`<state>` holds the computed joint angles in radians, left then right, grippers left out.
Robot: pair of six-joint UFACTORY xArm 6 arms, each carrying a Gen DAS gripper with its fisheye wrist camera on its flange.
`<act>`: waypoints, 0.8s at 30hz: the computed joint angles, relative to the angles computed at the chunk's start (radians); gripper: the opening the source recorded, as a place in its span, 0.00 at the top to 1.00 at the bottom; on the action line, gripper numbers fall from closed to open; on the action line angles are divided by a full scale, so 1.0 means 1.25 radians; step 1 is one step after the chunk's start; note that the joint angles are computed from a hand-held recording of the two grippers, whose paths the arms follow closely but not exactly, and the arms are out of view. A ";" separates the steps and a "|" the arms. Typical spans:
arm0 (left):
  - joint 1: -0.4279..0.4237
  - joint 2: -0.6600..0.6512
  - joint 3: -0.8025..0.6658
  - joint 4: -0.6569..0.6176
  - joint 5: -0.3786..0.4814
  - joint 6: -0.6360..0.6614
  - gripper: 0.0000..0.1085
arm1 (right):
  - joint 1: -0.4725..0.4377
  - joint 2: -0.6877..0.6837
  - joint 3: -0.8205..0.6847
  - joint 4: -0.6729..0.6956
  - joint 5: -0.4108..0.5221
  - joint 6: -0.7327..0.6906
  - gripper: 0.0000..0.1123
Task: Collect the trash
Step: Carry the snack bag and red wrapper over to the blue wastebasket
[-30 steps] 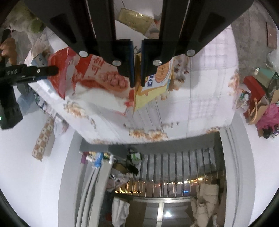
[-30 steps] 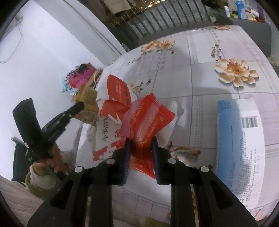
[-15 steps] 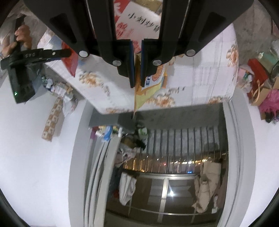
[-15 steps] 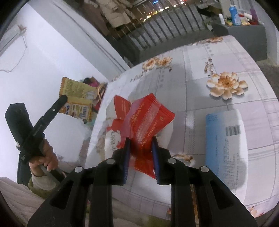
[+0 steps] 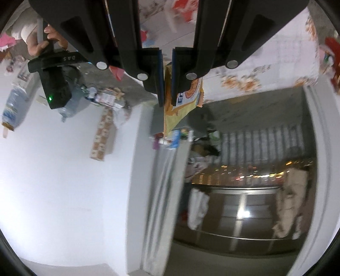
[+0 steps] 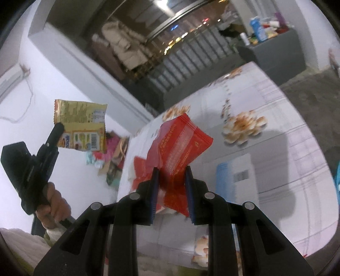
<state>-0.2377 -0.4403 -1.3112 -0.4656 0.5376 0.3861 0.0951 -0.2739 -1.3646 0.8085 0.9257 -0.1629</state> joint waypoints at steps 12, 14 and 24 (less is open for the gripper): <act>-0.153 0.163 -0.160 0.059 0.035 -0.021 0.95 | -0.121 -0.095 0.097 0.060 -0.049 -0.006 0.81; -0.171 0.186 -0.181 0.063 0.044 -0.025 0.95 | -0.138 -0.105 0.108 0.066 -0.055 -0.006 0.81; -0.255 0.333 -0.338 0.095 0.104 -0.049 0.95 | -0.202 -0.120 0.156 0.085 -0.099 -0.007 0.81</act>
<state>-0.5568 -0.0242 -1.7339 -0.3465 0.6680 0.3252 -0.1572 -0.4244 -1.1694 0.9153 0.8021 -0.1711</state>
